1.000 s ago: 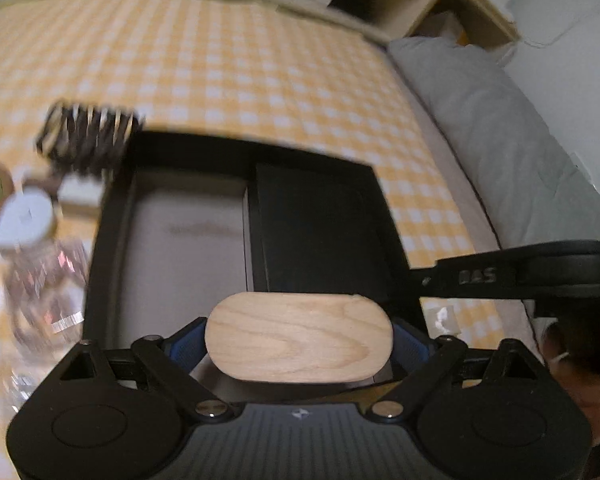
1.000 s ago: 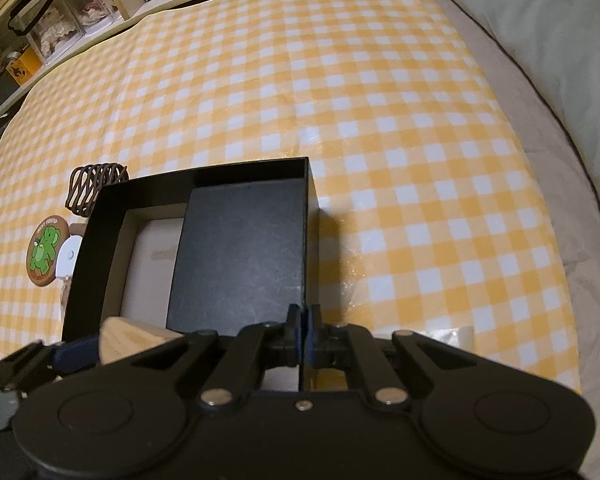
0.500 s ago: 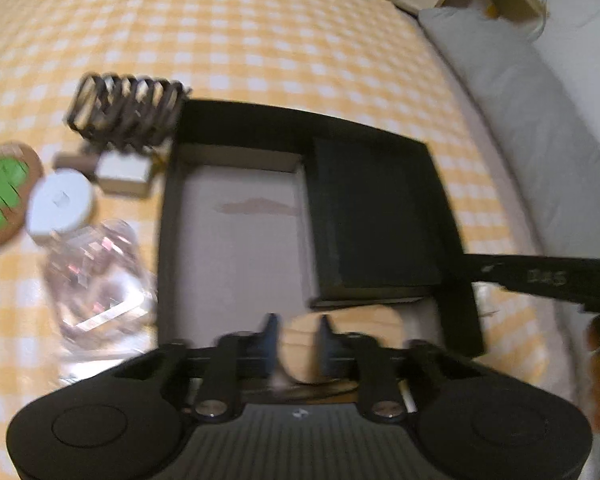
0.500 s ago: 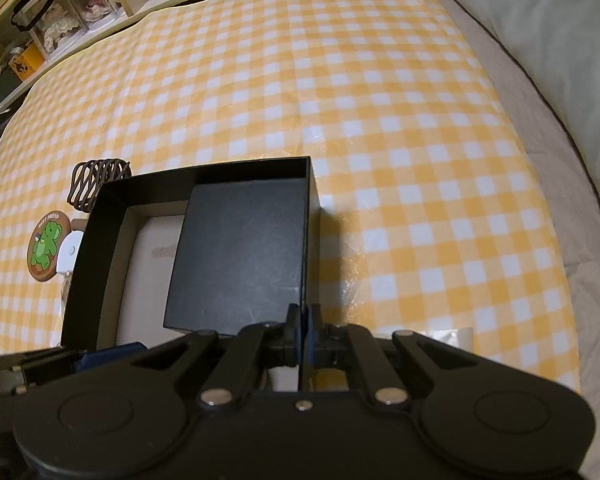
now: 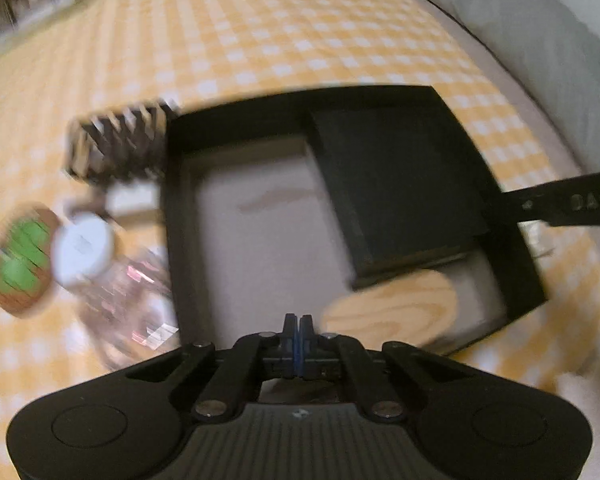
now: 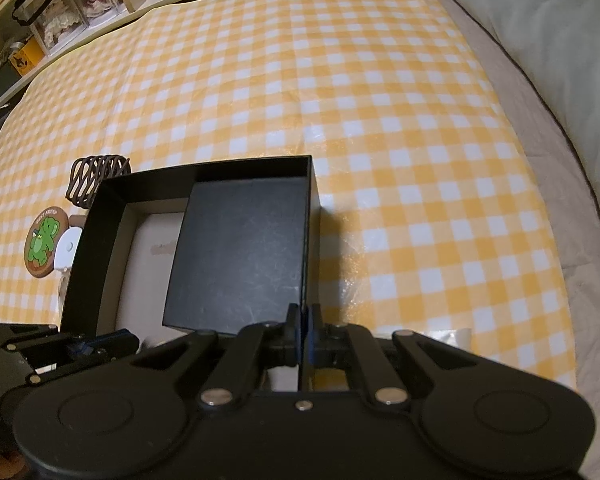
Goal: Organize rigid objects
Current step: 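Lower the wooden block into the tray beside the gift box and release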
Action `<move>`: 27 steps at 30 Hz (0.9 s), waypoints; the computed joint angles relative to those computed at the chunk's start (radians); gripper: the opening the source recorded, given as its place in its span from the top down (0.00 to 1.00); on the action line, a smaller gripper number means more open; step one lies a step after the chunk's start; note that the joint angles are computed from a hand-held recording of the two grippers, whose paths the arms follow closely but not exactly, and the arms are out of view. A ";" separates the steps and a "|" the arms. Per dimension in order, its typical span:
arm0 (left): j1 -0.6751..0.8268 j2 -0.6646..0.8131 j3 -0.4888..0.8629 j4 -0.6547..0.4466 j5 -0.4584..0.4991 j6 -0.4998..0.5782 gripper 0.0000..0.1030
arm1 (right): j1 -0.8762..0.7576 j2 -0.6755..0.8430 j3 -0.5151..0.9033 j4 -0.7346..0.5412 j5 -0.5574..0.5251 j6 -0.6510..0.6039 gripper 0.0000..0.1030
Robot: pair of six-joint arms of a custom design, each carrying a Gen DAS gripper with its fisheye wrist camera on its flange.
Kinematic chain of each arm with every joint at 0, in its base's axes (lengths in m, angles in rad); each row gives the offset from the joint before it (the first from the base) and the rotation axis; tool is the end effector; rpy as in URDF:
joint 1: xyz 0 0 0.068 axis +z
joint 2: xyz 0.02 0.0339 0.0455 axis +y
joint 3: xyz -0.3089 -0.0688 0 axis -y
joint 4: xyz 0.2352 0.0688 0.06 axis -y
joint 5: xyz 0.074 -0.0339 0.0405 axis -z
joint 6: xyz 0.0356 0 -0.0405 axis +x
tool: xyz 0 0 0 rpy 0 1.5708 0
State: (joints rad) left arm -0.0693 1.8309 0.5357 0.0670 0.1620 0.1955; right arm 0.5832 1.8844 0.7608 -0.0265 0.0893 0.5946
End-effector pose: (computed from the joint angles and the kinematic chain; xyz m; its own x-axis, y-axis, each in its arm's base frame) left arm 0.2568 -0.0236 0.0992 -0.8980 0.2545 -0.3590 0.3026 0.9494 -0.0838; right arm 0.2654 0.1713 0.1213 -0.9214 0.0605 -0.3839 -0.0024 0.9869 0.1613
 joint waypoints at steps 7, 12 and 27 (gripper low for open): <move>-0.030 0.041 -0.012 0.066 0.066 -0.053 1.00 | 0.008 0.002 0.005 -0.012 0.009 -0.005 0.96; -0.021 0.088 -0.020 0.133 0.135 -0.091 1.00 | 0.011 0.006 0.010 -0.016 0.007 -0.004 0.96; -0.007 0.062 -0.018 0.116 0.122 -0.058 0.92 | 0.012 0.007 0.011 -0.014 0.000 -0.001 0.96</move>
